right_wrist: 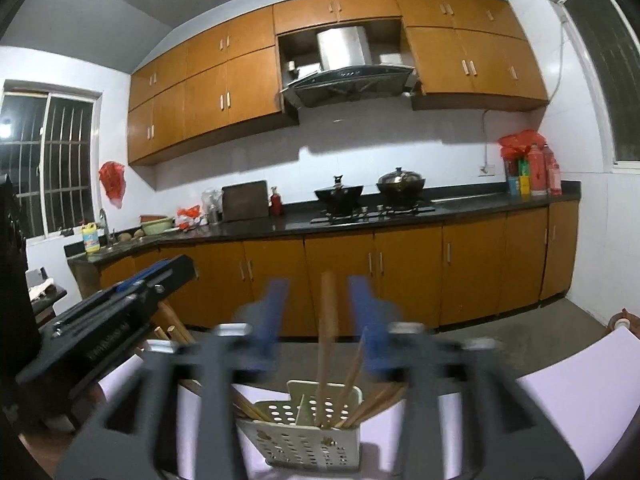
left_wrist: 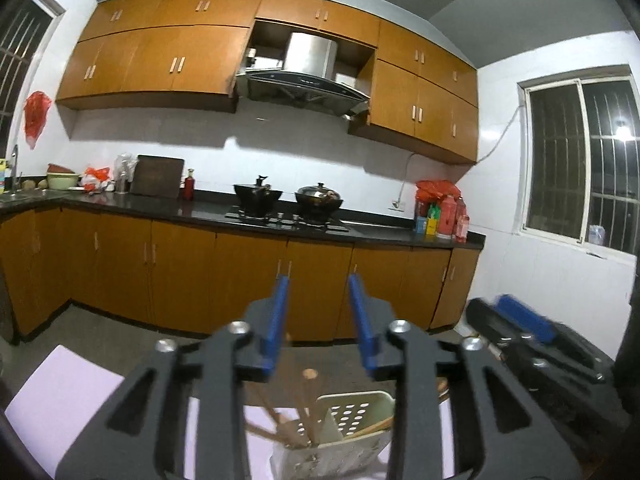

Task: Organize utensils

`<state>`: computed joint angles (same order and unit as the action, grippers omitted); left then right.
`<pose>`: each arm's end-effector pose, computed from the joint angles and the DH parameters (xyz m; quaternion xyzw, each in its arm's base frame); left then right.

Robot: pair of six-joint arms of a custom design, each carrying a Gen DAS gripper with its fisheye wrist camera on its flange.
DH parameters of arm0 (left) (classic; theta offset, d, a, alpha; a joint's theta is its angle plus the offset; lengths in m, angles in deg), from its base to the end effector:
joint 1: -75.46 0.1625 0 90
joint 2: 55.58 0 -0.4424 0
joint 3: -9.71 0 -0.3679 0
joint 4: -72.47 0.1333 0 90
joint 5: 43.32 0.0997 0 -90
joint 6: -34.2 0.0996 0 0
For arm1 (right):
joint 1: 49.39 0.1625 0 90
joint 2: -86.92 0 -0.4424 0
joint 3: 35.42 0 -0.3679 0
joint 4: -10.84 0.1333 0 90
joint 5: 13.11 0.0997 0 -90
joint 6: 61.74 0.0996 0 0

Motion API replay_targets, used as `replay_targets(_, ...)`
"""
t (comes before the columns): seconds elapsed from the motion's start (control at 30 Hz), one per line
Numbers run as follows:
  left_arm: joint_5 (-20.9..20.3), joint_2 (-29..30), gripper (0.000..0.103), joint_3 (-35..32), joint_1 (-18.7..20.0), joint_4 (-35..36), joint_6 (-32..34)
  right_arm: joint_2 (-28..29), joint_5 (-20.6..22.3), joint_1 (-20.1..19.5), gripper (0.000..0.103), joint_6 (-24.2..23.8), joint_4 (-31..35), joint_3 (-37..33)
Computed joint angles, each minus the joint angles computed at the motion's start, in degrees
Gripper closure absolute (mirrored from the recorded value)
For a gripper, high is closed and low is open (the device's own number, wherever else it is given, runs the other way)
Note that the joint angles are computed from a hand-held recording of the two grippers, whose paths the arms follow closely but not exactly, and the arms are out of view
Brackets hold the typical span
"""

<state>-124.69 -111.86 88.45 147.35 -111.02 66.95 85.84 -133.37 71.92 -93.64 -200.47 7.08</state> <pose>-0.0801 -0.7220 0.4522 0.3091 0.7518 -0.5667 0.1345 0.4973 -0.6577 0.0105 0.2451 -0.7181 0.6188 0.2033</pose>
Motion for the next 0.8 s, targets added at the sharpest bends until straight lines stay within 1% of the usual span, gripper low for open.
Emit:
replay_targets(0.07,0.8,-1.8,0.057,1.3,0.0,0.2,-0.5,-1.8,-1.0,0.6,0.045,-0.5,-2.4,3.1)
replay_targets(0.1,1.3,-2.8,0.049,2.1,-0.1,0.2,-0.7,-2.2,-1.3,0.8,0.042,-0.4,-3.0,3.8)
replay_targets(0.13,1.7,-4.1,0.040,3.4,-0.1,0.0,-0.7,-2.9,-2.0,1.1,0.036,-0.4,-3.9,5.0)
replay_targets(0.17,1.8,-5.3,0.036,4.6,0.1,0.0,-0.5,-3.7,-3.4,1.6,0.032,-0.7,-5.3,6.5)
replay_targets(0.23,2.8,-7.6,0.020,7.3,0.1,-0.5,0.0,-5.0,-5.6,2.6,0.020,-1.9,-8.5,9.6)
replay_targets(0.27,3.1,-9.2,0.016,9.5,0.3,-0.9,0.3,-5.2,-6.5,2.9,0.016,-2.3,-9.4,10.4)
replay_targets(0.3,3.4,-11.0,0.010,11.8,0.4,-1.3,0.8,-5.7,-7.7,3.4,0.009,-2.8,-10.9,12.0)
replay_targets(0.33,3.8,-11.9,0.006,13.2,0.5,-1.8,1.2,-6.0,-8.9,3.9,0.006,-3.2,-12.3,13.5)
replay_targets(0.43,5.9,-15.8,0.004,19.8,0.4,-3.6,3.0,-6.4,-11.9,4.7,0.003,-3.3,-13.6,16.4)
replay_targets(0.47,6.6,-16.7,0.004,21.4,0.3,-3.8,3.0,-6.2,-13.4,5.2,0.003,-3.7,-14.3,17.6)
replay_targets(0.6,8.3,-19.8,0.004,27.3,0.4,-5.3,2.9,-5.2,-17.4,6.2,0.002,-5.9,-16.7,20.0)
replay_targets(0.7,8.9,-21.6,0.004,31.4,0.7,-6.8,3.1,-5.0,-19.0,6.7,0.002,-4.7,-17.4,22.9)
replay_targets(0.8,9.8,-22.9,0.004,35.0,0.9,-8.3,4.7,-4.9,-20.2,7.0,0.002,-2.9,-17.6,25.7)
